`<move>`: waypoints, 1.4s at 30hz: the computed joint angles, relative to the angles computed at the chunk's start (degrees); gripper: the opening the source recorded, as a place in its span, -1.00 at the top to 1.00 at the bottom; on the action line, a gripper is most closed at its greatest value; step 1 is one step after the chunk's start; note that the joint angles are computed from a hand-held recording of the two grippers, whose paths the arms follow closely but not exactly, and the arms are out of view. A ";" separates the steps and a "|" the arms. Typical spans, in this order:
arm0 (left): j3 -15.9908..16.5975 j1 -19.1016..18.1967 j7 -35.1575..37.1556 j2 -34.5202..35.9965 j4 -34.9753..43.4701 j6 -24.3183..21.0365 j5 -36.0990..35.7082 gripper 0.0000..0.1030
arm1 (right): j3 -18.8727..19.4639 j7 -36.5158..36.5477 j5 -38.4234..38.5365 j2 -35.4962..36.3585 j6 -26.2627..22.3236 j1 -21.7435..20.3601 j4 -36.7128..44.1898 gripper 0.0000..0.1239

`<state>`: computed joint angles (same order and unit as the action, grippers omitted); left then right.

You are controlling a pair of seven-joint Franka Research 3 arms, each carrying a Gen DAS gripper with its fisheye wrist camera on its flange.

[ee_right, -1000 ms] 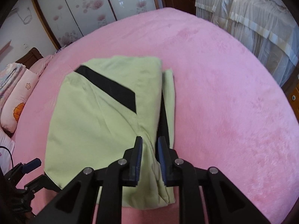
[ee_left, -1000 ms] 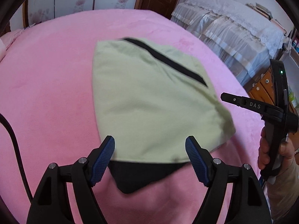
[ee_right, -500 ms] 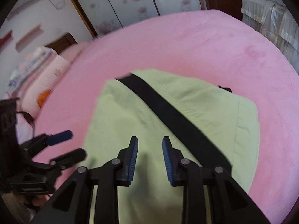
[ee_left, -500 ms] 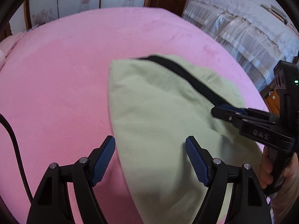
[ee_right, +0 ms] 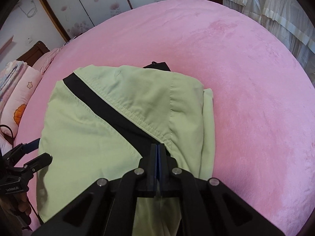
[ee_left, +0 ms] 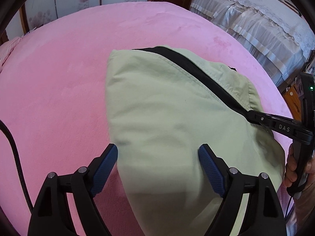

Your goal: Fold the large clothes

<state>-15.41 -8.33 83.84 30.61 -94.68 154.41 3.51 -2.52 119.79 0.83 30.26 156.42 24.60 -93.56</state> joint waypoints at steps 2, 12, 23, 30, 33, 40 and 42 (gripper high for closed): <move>-0.33 0.94 0.43 -2.04 -2.99 0.74 -0.50 -0.62 | -1.16 1.41 -1.64 -1.68 -0.22 1.47 -1.80 0.95; -2.66 5.14 4.53 -10.03 -8.41 -3.67 -8.92 -0.62 | -1.87 9.11 -11.06 -15.26 4.00 3.34 -15.51 0.65; 0.64 4.41 10.80 -15.09 -10.66 -10.57 -13.05 -0.63 | 2.21 12.11 -16.14 -21.93 6.53 -2.18 -21.39 -0.34; -1.06 5.74 14.76 -8.64 -8.00 -11.92 -18.76 -0.63 | 10.17 -11.02 12.91 -16.06 7.28 -10.29 -21.16 -0.34; -2.65 7.17 17.78 -6.06 -6.59 -12.19 -22.30 -0.63 | 12.93 -19.54 23.29 -12.71 6.88 -12.99 -19.45 -0.34; -6.50 10.19 24.43 0.18 -2.00 -13.06 -32.47 -0.71 | 17.59 -35.70 40.67 -5.48 6.99 -16.51 -12.64 -0.34; -7.04 10.59 25.10 1.72 -0.76 -13.65 -33.97 -0.75 | 16.57 -36.85 41.17 -3.35 5.67 -15.41 -9.74 -0.27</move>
